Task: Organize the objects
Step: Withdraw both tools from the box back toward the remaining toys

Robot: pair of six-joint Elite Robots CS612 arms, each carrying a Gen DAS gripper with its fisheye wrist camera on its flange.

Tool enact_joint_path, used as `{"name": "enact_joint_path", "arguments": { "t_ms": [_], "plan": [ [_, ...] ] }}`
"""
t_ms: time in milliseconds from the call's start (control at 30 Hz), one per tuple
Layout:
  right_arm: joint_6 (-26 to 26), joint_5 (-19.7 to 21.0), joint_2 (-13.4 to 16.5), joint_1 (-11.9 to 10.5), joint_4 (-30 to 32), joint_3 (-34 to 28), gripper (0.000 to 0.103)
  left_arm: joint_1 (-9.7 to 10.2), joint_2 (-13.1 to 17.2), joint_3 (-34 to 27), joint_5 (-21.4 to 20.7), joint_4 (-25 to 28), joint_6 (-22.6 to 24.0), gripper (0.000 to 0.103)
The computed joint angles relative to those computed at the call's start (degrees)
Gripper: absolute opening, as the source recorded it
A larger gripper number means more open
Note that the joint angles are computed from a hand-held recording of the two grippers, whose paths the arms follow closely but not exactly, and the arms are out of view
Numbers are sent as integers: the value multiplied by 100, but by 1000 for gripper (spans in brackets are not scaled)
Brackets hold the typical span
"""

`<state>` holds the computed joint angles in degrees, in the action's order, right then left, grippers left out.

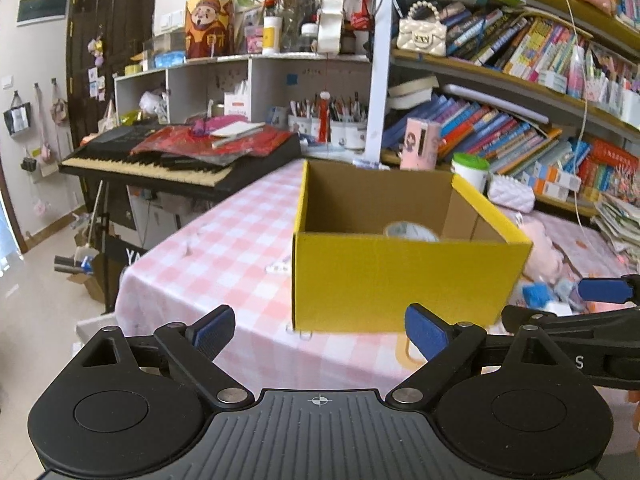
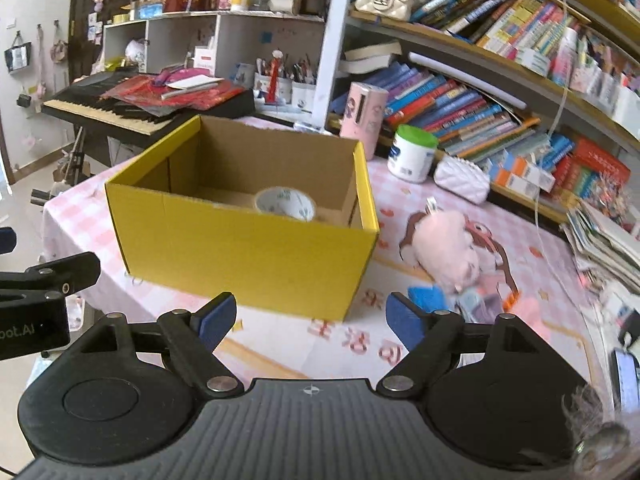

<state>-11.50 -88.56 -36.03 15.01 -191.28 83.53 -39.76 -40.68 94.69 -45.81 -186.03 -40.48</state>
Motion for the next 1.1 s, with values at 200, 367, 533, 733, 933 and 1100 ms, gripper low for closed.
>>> {"name": "enact_joint_path", "arguments": {
  "t_ms": [200, 367, 533, 733, 933, 1100],
  "plan": [
    [240, -279, -99, 11, -171, 314, 83, -72, -87, 195, -148, 43, -73, 94],
    [369, -470, -158, 28, -215, 521, 84, -115, -122, 280, -271, 73, -67, 94],
    [546, -682, -219, 24, -276, 720, 86, -166, -127, 327, -426, 32, 149, 95],
    [813, -959, -301, 7, -304, 920, 86, -219, -118, 350, -622, -89, 415, 96],
    [1031, -1186, -393, -45, -363, 1145, 87, -260, -66, 282, -828, -269, 695, 98],
    [1191, -1378, -455, -112, -422, 1292, 87, -274, 14, 131, -1024, -396, 989, 98]
  ]
}}
